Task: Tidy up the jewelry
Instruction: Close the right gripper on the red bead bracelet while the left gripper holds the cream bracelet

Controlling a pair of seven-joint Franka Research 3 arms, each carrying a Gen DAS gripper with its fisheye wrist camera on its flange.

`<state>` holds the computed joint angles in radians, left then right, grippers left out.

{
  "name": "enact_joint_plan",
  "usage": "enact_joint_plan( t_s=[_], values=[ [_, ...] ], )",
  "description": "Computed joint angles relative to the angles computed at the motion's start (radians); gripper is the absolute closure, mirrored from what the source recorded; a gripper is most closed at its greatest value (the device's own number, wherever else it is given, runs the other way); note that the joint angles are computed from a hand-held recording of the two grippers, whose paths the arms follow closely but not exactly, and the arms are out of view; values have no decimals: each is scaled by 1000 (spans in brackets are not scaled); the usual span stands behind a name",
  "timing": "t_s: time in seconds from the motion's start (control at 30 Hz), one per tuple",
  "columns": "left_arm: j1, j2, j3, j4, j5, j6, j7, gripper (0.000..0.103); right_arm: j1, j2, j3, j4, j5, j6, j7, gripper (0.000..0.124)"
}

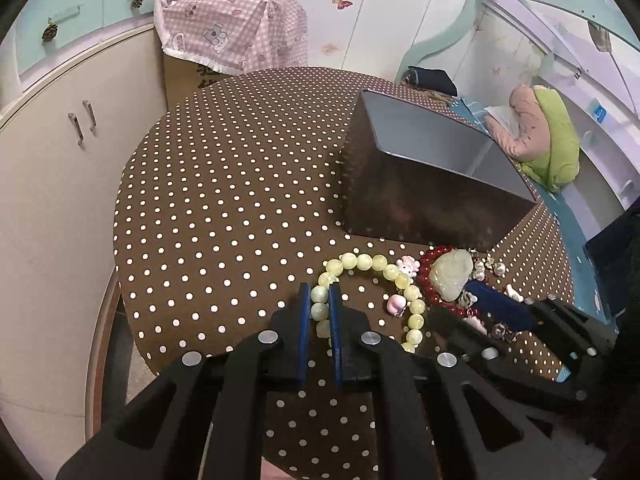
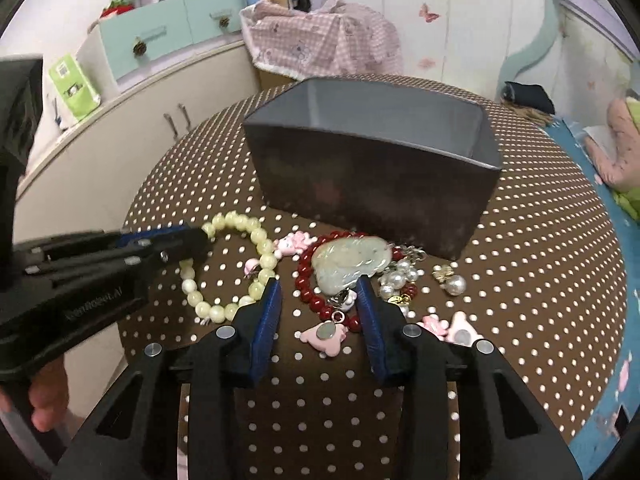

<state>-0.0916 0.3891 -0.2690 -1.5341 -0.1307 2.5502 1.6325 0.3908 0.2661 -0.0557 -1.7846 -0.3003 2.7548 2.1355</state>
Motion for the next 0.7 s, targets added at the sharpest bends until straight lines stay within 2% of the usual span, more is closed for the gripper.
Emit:
enact_joint_plan(
  t_s=[0.07,0.13,0.27,0.37,0.43,0.53,0.57,0.7],
  values=[
    [2,6,-2,9,-3,-8,5,95,-11,-17,10,-21,12,44,-31,84],
    [0,17,-1,27,-1,-21,3,95,-41,-24,45,-34,94,70,-109,86],
    [1,16,-2,23,-1,-17,3,95,-61,2,73,-8,212,43,-219,86],
    [-2,19,-1,28,2,-20,-1,95,-61,14,70,3,256,46,-255,86],
    [-3,20,1,29,4,-21,-6,95,-54,19,59,11,265,39,-260,91],
    [1,21,-2,33,-2,-28,-5,95,-73,17,75,10,327,28,-313,101],
    [3,21,-4,33,-6,-30,-1,95,-46,19,43,17,281,0,-271,112],
    [0,19,0,29,-1,-24,-2,95,-24,20,18,15,220,-1,-231,114]
  ],
)
